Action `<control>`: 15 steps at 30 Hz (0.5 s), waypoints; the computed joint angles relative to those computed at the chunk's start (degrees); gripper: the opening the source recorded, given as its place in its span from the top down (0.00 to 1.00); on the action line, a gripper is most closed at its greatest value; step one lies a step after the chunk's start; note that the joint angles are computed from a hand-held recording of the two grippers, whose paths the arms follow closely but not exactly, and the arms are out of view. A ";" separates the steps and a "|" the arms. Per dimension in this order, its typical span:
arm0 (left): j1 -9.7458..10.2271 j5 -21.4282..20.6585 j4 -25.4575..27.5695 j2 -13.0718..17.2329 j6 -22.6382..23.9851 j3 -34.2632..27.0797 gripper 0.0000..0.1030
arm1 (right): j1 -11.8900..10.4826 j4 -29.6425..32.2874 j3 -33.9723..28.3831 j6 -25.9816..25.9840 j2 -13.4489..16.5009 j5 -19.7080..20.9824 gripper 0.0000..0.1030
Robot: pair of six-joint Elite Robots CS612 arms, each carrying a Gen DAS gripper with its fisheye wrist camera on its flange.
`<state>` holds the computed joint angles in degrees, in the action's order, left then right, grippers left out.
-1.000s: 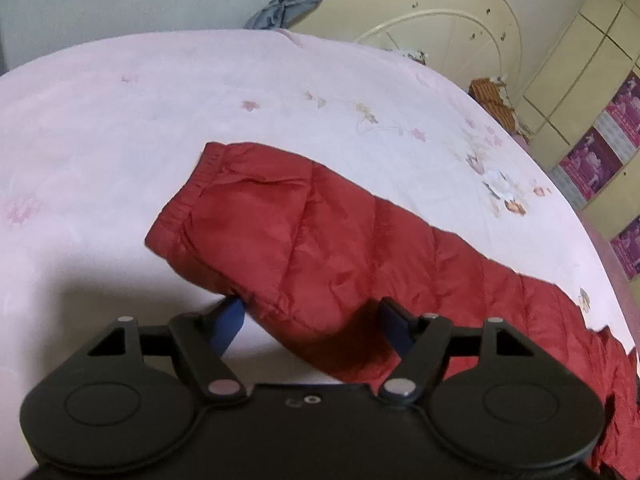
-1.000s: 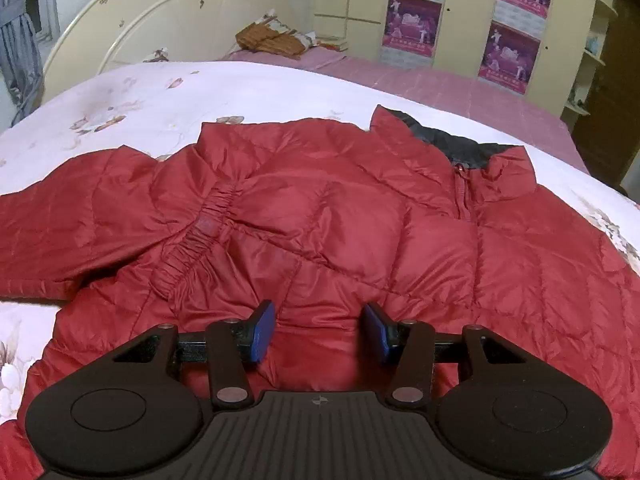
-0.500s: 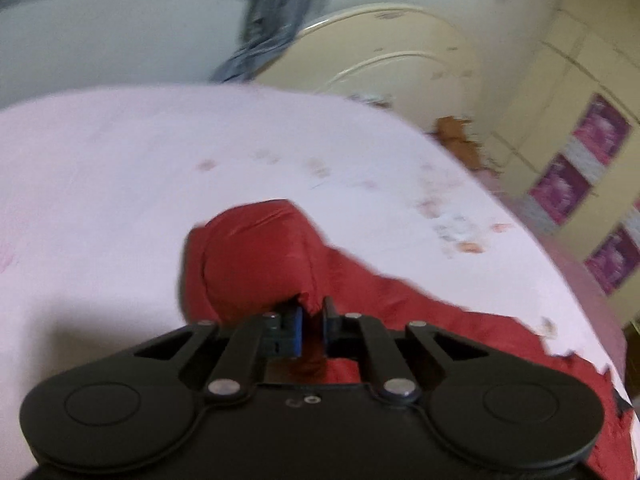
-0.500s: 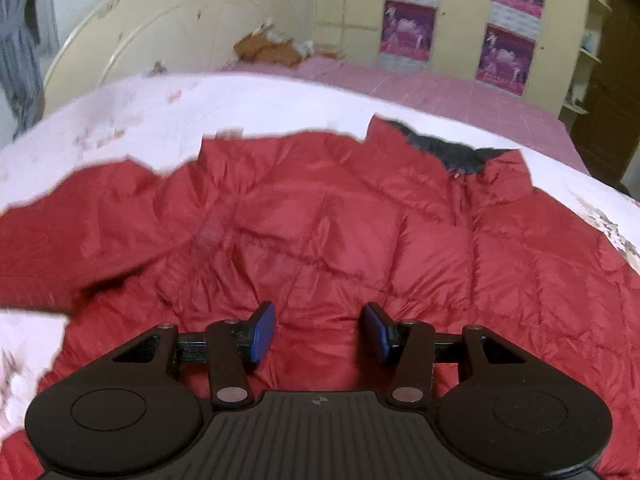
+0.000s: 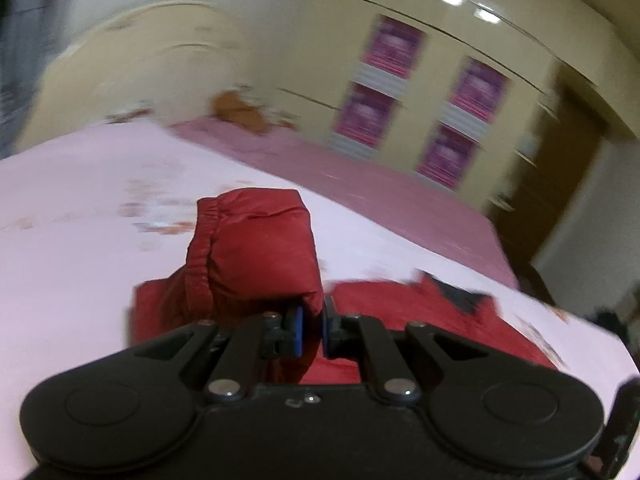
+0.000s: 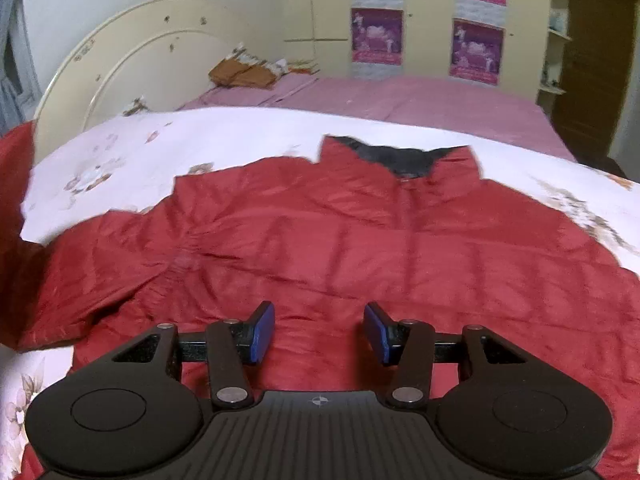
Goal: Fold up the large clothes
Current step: 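Carry the sleeve across the jacket body with the left tool, release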
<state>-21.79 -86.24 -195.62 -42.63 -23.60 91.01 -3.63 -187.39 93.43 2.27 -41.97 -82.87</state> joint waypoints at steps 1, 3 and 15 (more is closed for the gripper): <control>-0.52 -1.16 0.21 0.34 1.25 -0.61 0.92 | -0.34 -0.38 0.56 0.48 -0.30 -0.24 0.52; -1.50 -4.68 1.55 1.30 3.65 -2.43 0.92 | -1.02 -1.07 1.88 1.58 -0.99 -1.01 0.52; -6.27 -14.37 13.95 4.96 18.93 -6.38 0.92 | -5.65 -4.92 9.39 8.00 -5.08 -0.81 0.52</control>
<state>-28.07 -100.61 -181.67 -37.67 -4.67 84.63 -9.28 -192.30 102.82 10.27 -47.04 -83.68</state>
